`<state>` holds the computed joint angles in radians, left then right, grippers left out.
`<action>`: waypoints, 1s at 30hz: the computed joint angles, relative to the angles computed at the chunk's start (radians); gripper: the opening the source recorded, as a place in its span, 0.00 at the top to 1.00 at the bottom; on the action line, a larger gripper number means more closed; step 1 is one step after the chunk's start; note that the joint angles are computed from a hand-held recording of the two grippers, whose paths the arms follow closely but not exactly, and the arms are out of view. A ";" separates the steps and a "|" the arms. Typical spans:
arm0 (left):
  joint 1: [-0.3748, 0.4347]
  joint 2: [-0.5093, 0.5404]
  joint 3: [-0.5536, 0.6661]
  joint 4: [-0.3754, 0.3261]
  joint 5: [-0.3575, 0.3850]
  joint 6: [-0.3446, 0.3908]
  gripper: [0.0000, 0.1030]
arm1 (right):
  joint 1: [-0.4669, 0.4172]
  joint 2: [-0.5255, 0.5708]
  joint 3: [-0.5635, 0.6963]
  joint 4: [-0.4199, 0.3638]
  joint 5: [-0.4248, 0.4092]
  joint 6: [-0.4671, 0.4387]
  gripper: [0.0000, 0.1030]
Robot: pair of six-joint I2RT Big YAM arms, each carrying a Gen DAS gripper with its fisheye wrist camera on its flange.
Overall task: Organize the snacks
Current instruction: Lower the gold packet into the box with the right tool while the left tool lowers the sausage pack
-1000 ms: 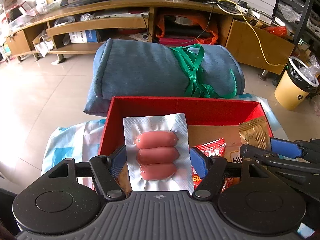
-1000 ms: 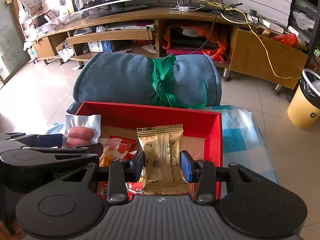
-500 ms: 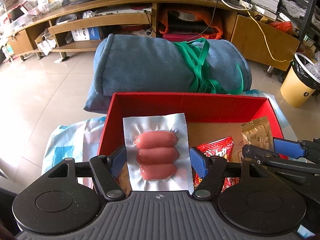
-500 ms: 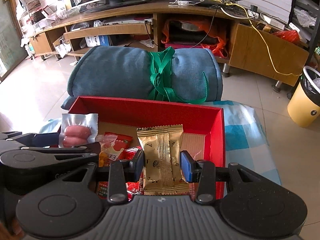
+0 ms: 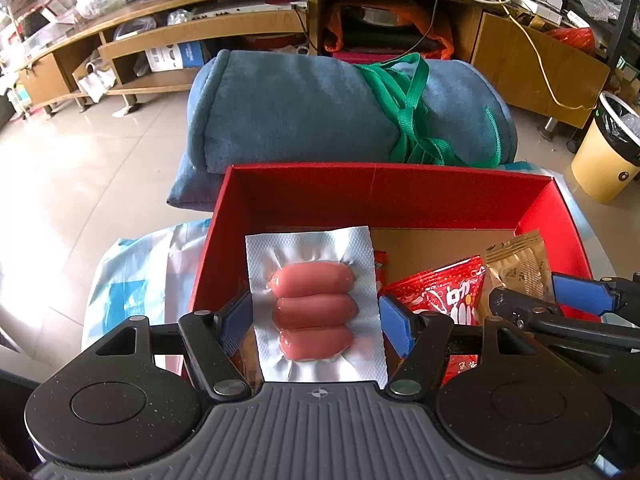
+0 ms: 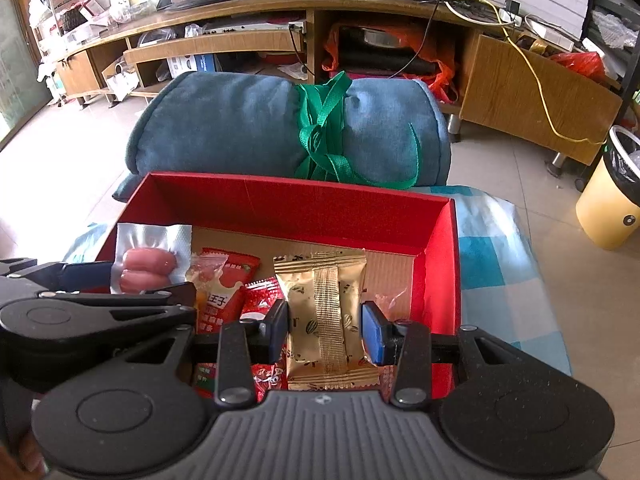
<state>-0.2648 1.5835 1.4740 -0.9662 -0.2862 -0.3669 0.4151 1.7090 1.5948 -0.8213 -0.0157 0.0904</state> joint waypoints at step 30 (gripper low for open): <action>-0.009 0.026 -0.006 -0.024 -0.023 0.003 0.28 | 0.008 0.034 0.006 -0.028 0.025 -0.028 0.64</action>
<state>-0.2736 1.6093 1.4678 -0.9903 -0.3091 -0.3643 0.4235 1.7434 1.6005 -0.8494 0.0096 0.0626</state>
